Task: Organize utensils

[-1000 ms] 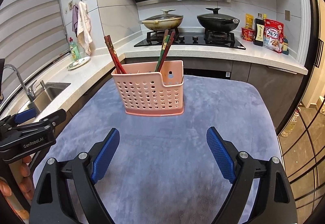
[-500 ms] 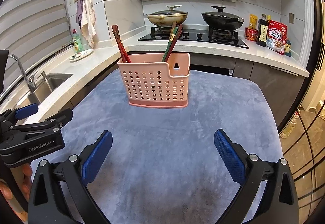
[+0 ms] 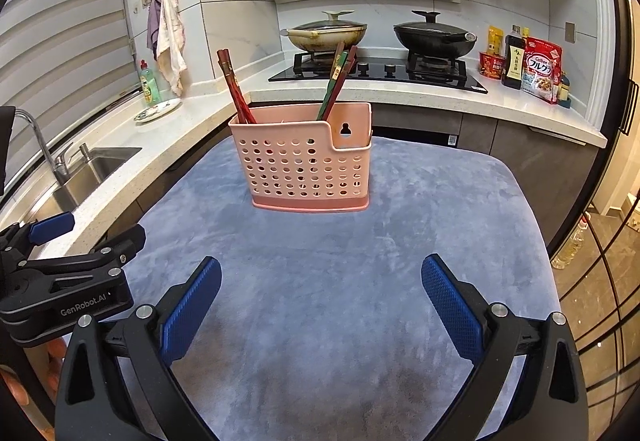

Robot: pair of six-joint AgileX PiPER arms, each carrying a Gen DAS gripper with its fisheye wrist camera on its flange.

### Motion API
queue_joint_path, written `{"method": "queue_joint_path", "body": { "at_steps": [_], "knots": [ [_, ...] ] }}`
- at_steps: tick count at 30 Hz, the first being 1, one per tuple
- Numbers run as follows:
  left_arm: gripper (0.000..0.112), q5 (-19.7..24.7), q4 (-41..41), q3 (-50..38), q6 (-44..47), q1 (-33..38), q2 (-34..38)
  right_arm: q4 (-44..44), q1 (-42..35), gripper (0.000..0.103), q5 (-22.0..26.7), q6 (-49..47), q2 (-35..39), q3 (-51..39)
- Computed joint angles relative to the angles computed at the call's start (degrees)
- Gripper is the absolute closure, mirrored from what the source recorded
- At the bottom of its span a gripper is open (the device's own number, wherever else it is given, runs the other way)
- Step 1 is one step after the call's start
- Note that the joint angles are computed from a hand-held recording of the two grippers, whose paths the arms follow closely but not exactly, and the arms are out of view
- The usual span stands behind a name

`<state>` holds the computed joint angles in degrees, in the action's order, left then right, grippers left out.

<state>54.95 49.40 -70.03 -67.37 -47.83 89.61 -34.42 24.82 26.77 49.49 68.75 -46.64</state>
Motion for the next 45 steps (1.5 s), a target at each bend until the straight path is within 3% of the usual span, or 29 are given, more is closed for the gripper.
{"method": "queue_joint_path", "body": {
  "at_steps": [45],
  "knots": [
    [0.016,0.16,0.02,0.06,-0.04,-0.22,0.47,-0.57,0.37,0.006,0.06,0.84,0.22,0.24]
  ]
}}
